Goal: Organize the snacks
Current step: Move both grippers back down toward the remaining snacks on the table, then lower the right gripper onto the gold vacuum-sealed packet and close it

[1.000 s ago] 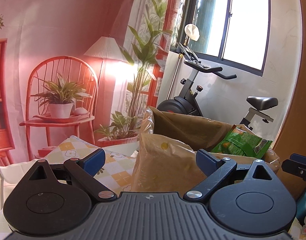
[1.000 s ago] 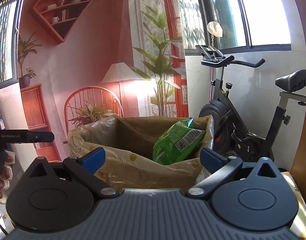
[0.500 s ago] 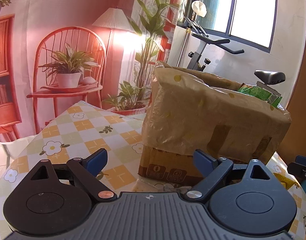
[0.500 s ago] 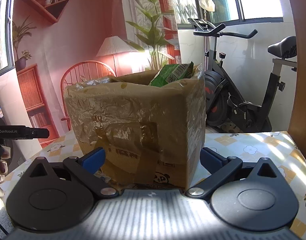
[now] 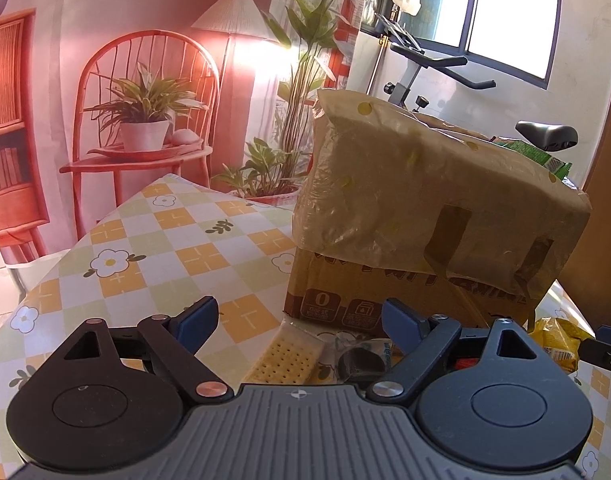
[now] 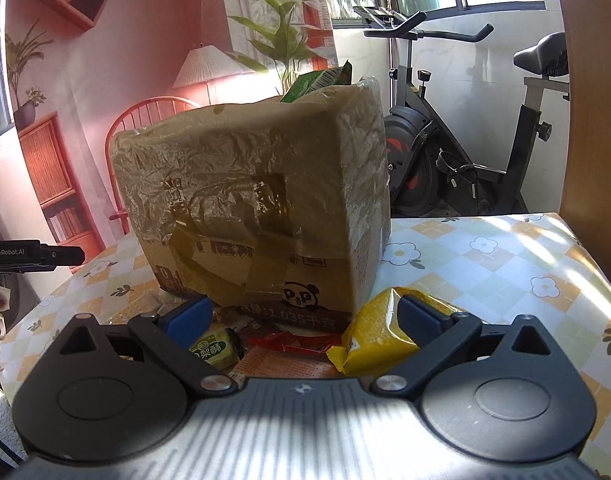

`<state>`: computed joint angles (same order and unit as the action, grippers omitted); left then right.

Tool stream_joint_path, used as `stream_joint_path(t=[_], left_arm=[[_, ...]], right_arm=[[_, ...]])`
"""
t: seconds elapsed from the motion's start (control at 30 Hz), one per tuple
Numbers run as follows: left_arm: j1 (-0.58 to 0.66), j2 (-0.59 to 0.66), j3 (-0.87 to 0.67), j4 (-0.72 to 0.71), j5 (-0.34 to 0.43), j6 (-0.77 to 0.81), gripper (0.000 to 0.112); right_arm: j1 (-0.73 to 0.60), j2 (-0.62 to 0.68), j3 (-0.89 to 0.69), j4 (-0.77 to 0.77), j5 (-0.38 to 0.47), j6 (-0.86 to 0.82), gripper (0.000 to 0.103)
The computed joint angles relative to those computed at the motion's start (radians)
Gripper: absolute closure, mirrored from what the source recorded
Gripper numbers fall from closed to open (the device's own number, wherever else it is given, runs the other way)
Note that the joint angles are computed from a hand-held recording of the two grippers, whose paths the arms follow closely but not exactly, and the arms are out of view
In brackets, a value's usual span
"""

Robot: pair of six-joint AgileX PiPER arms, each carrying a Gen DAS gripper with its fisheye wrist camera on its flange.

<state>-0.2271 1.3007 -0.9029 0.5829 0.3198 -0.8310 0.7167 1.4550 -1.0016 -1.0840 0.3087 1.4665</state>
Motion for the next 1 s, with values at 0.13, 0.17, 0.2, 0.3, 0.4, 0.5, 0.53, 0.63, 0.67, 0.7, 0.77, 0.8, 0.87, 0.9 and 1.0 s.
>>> stream_joint_path(t=[0.13, 0.17, 0.2, 0.3, 0.4, 0.5, 0.53, 0.63, 0.67, 0.7, 0.77, 0.8, 0.87, 0.9, 1.0], left_arm=[[-0.016, -0.004, 0.001, -0.010, 0.008, 0.015, 0.023], [-0.017, -0.006, 0.001, -0.017, 0.010, 0.024, 0.023], [-0.018, -0.007, -0.001, -0.024, 0.012, 0.032, 0.023], [-0.023, -0.017, 0.001, -0.035, 0.018, 0.047, 0.024], [-0.025, -0.024, 0.010, -0.055, 0.016, 0.072, 0.024], [-0.022, -0.019, 0.016, -0.103, 0.021, 0.120, 0.025], [-0.020, -0.015, 0.016, -0.127, 0.025, 0.141, 0.026], [-0.015, -0.010, 0.018, -0.195, 0.026, 0.205, 0.029], [-0.016, -0.011, 0.021, -0.207, 0.024, 0.217, 0.029], [-0.018, -0.012, 0.025, -0.219, 0.023, 0.227, 0.029], [-0.021, -0.014, 0.034, -0.243, 0.022, 0.247, 0.029], [-0.023, -0.016, 0.043, -0.253, 0.021, 0.253, 0.029], [-0.022, -0.019, 0.056, -0.288, 0.020, 0.284, 0.030], [-0.021, -0.023, 0.065, -0.303, 0.018, 0.298, 0.031], [-0.026, -0.043, 0.092, -0.314, 0.017, 0.306, 0.031]], right_arm=[[0.003, -0.006, 0.008, -0.006, -0.002, 0.014, 0.003], [0.008, -0.007, 0.008, -0.005, 0.002, 0.015, 0.003], [0.010, -0.010, 0.009, 0.000, 0.005, 0.008, 0.003], [0.023, -0.014, 0.006, 0.033, 0.039, -0.038, 0.006], [0.013, -0.014, 0.007, 0.154, 0.038, -0.153, 0.012], [0.008, -0.010, 0.005, 0.275, 0.045, -0.283, 0.018], [0.009, -0.004, -0.003, 0.335, 0.053, -0.355, 0.019], [0.028, 0.005, -0.013, 0.421, 0.067, -0.485, 0.022], [0.030, 0.005, -0.015, 0.457, 0.065, -0.533, 0.022], [0.034, 0.007, -0.017, 0.510, 0.062, -0.599, 0.023], [0.048, 0.009, -0.019, 0.569, 0.065, -0.677, 0.023], [0.053, 0.009, -0.019, 0.586, 0.069, -0.697, 0.024], [0.065, 0.010, -0.020, 0.620, 0.076, -0.720, 0.026], [0.070, 0.008, -0.018, 0.625, 0.080, -0.718, 0.026], [0.092, -0.003, -0.015, 0.626, 0.102, -0.695, 0.026]])
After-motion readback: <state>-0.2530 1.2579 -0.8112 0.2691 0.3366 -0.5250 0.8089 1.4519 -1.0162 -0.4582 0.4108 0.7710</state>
